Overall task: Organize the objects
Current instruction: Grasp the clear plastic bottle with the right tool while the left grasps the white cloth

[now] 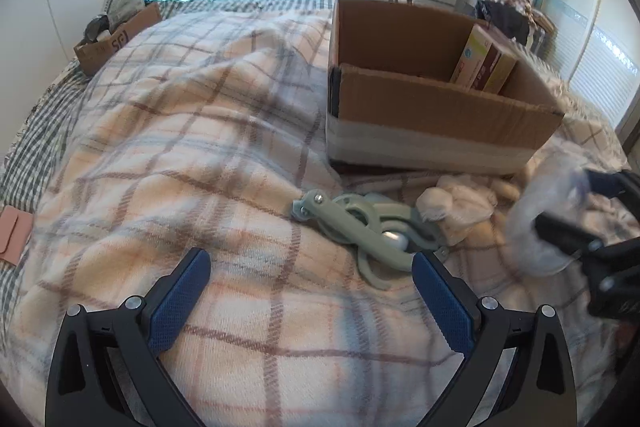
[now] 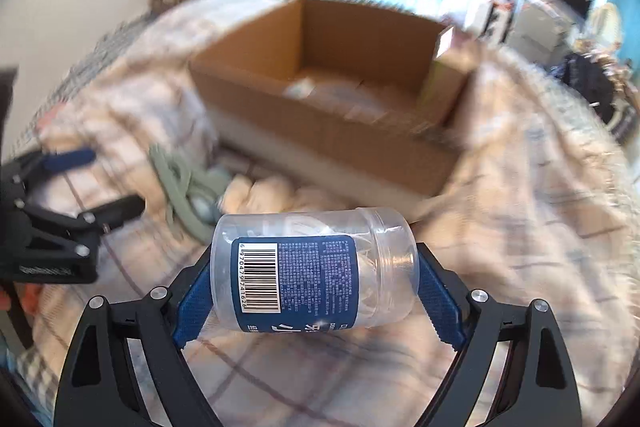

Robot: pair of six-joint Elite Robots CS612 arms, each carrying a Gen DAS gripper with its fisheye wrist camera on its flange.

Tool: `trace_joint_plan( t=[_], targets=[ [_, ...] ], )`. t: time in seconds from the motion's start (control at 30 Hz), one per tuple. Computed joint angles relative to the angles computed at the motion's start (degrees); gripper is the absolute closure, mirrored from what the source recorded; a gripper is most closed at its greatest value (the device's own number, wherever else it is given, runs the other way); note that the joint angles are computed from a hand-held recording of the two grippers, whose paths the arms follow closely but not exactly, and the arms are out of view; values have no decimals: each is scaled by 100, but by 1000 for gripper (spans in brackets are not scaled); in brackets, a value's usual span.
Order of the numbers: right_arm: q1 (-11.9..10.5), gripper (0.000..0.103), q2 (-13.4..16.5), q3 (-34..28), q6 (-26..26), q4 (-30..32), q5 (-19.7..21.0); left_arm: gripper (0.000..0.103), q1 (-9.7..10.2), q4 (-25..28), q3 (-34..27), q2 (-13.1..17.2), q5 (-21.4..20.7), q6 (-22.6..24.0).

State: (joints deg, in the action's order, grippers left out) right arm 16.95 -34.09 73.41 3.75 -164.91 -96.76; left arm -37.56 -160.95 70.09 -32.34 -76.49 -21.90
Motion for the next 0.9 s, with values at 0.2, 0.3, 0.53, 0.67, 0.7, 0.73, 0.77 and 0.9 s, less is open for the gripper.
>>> trace_joint_plan(
  t=[0.2, 0.3, 0.53, 0.67, 0.7, 0.73, 0.77, 0.9],
  targets=[
    [50, 14, -238, 201, 61, -416, -1258, 0, -154, -317, -197, 96, -227, 267],
    [-43, 14, -382, 446, 316, -682, -1245, 0, -217, -178, -526, 303, -401, 537],
    [-212, 14, -354, 520, 657, -616, -906, 26, -206, 776, -1753, 1030, -740, 555],
    [-313, 14, -329, 557, 963, -510, -641, 72, -194, 1192, -2104, 1215, -967, 745],
    [-310, 14, -302, 546, 995, -513, -604, 74, -204, 1132, -2066, 1203, -970, 824],
    [-320, 14, -296, 556, 1016, -526, -560, 78, -212, 1005, -1984, 1169, -963, 877],
    [-321, 14, -287, 565, 1030, -556, -538, 82, -217, 875, -1898, 1131, -969, 905],
    [-308, 14, -288, 619, 1032, -699, -511, 86, -226, 451, -1471, 902, -1014, 862]
  ],
)
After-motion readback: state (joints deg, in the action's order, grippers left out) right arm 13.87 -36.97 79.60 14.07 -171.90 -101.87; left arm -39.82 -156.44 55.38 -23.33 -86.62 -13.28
